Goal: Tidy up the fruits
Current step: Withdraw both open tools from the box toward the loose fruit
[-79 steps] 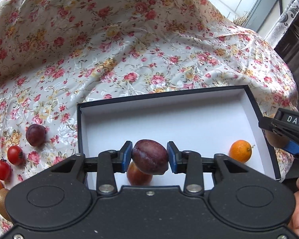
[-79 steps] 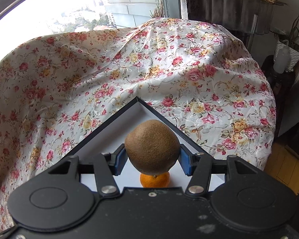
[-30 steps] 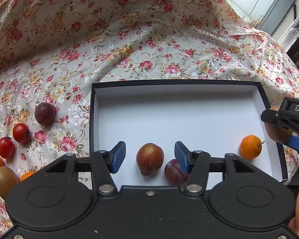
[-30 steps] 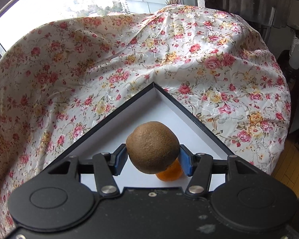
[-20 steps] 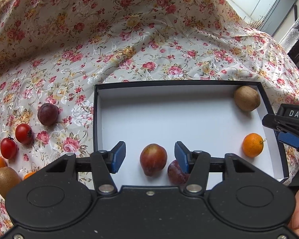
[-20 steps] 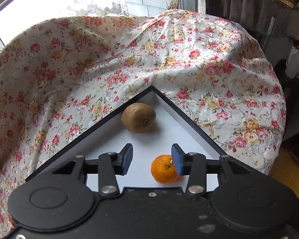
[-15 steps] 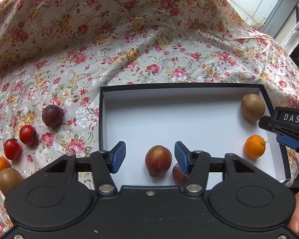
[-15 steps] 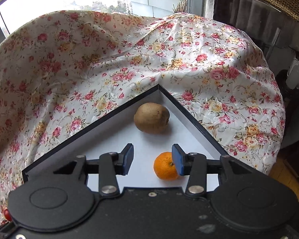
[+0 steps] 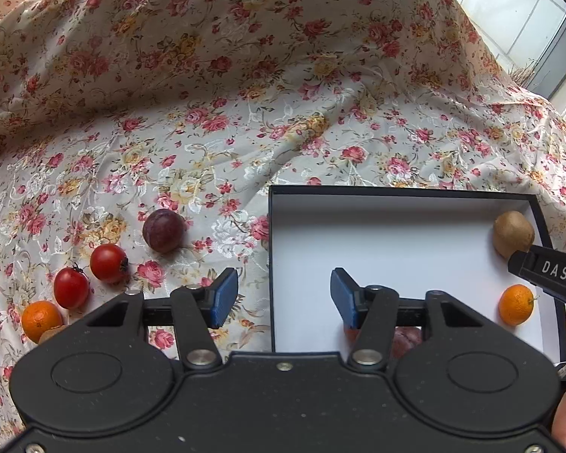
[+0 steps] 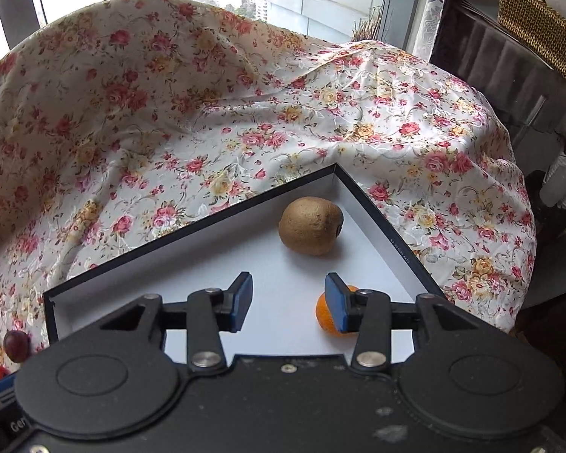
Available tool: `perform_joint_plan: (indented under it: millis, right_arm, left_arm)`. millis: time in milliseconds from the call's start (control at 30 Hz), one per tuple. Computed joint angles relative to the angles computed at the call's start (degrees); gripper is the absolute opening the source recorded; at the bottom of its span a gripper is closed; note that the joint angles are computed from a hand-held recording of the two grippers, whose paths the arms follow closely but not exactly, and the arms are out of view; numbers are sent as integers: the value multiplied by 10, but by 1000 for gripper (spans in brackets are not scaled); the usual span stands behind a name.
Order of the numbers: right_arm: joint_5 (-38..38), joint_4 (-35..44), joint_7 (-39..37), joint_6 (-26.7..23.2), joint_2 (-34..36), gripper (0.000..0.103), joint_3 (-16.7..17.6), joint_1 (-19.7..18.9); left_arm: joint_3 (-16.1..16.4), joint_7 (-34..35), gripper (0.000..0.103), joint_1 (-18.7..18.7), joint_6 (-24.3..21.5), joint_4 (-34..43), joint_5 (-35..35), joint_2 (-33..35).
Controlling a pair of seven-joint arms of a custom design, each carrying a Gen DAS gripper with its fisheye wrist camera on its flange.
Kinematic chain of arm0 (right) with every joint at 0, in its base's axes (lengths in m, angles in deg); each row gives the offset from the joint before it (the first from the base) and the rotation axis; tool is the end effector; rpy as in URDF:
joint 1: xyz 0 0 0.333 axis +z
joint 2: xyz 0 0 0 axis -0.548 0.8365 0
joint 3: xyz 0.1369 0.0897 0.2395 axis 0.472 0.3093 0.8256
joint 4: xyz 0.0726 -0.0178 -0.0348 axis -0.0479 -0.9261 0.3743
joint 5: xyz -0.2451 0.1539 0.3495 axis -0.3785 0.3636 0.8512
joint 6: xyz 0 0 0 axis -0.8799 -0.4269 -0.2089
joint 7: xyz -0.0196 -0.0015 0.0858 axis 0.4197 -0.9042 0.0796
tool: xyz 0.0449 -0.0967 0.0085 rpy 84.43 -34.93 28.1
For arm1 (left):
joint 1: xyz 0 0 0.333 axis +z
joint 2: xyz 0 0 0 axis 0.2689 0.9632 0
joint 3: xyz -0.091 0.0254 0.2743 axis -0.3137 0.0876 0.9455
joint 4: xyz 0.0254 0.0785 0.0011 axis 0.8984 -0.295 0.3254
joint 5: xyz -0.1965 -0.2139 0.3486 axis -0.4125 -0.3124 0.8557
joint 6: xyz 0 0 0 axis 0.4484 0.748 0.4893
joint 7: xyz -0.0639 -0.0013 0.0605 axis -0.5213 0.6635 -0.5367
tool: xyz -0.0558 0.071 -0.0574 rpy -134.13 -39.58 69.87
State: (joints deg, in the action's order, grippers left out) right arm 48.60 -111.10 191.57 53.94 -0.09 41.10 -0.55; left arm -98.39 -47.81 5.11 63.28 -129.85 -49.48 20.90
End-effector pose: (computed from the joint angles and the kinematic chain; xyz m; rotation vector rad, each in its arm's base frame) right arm 0.6914 0.4174 0.5122 -2.0040 1.8694 -0.5946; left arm 0.6206 -0.2283 0.4955 -2.4098 1.3734 -0.4358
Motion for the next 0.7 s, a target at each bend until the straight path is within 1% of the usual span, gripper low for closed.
perform_joint_plan:
  millis: [133,367,500,700]
  right_arm:
    - [10,19,-19,-3,13,45,8,5]
    - [25,54,-34,-7,38,45,13,24]
    - [31,92,-42,-18,64,45,12,39]
    - [49,188,-63,-54,124,45,9,64]
  left_arm:
    - [6,-14,60,9,-16,-18,11,-18]
    - [12,-38,60,38,-34,-70,16,-67]
    - [14,-45,60,56,-47,-99,22,-95]
    - [15,-53,60,81,-76,-129,31,-124]
